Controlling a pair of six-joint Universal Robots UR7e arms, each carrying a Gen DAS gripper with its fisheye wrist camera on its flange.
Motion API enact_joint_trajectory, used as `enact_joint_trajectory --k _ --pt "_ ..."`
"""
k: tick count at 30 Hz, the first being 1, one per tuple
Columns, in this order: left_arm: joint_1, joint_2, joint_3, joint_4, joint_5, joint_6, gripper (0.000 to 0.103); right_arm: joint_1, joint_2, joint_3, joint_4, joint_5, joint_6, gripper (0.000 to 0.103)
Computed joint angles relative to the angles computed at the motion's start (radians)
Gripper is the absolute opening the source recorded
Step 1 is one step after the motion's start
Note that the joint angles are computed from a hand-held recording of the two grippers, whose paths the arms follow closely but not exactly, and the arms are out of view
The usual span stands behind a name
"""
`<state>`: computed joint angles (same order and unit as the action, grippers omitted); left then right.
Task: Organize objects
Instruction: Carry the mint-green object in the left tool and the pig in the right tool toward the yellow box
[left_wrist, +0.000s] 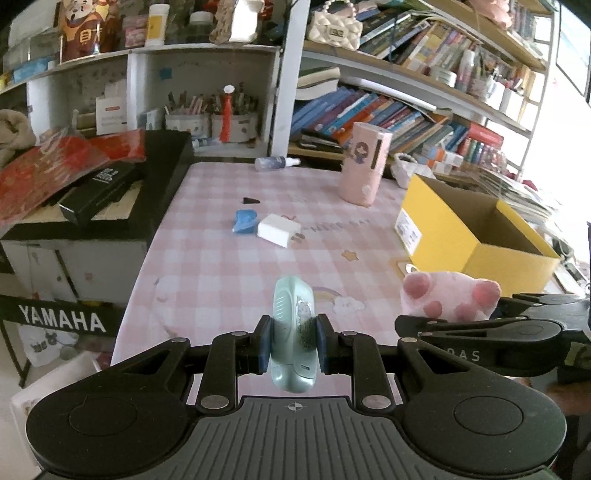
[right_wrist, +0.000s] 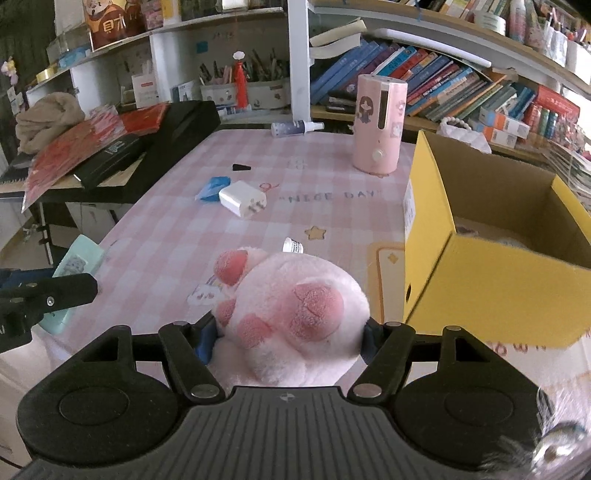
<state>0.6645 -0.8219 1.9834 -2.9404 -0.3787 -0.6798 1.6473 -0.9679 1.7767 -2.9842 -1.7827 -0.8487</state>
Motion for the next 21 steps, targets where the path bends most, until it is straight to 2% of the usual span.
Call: enact_joint_trajectory --k 12,21 --pt "-0.059 -0.020 0.068 0.039 -0.057 -0.045 0.023 -0.028 -0.112 0.170 -0.086 -0.014 0.022 0.068" --pt "-0.081 0.000 0.077 0.005 -0.120 0.014 0.023 -0.063 -0.179 0.255 -0.143 -0.050 0.082 0.069"
